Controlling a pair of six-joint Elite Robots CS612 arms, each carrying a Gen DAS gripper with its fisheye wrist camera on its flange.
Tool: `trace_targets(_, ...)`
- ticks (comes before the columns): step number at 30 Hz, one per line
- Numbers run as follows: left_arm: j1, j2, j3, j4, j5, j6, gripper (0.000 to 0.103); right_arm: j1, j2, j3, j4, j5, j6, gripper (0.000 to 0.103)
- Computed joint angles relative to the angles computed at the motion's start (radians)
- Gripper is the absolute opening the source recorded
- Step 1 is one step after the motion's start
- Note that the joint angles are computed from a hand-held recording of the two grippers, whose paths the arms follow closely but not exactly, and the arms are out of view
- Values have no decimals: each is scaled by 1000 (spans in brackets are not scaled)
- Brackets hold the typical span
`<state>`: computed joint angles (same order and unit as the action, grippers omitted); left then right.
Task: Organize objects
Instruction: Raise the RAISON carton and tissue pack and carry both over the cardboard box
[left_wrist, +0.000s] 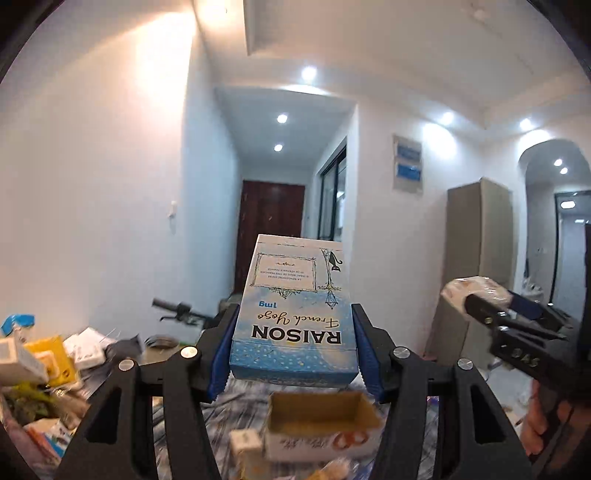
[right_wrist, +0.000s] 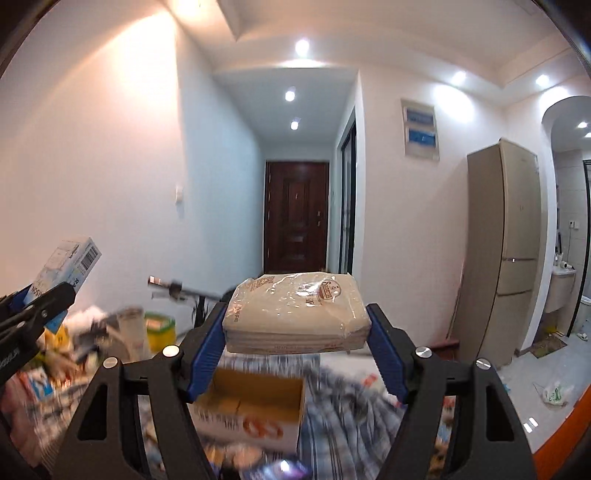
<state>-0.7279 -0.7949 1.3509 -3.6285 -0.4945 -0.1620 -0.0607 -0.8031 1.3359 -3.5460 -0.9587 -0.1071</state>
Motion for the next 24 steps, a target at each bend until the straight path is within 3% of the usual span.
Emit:
trace_targets(4,7,10,-48,-67,-76,84,60,3,7,-39,-45,20,39,72)
trace_targets(7,13,26,-92,-89,-88,139,60,10,18,-65,-82,14,60,72)
trace_targets(11,32,39,-124,-58,-122,138,60,17,42,-102,-115,8,94,72)
trace_targets(14,48,66,-152,-43,-116,147,60,27,78,-139,-175,-37,131,72)
trace_targets(18,72,89,-164,54,-121,48,60,34,122,-187,-155,-56,157,72)
trace_targets(21,87,98,-183,129,-131,5,60,36,138,-231,-52,-7,118,72)
trace_targets(24,98,95,-179,180,-144,-41,60,36,154,-264,3,13,154,72)
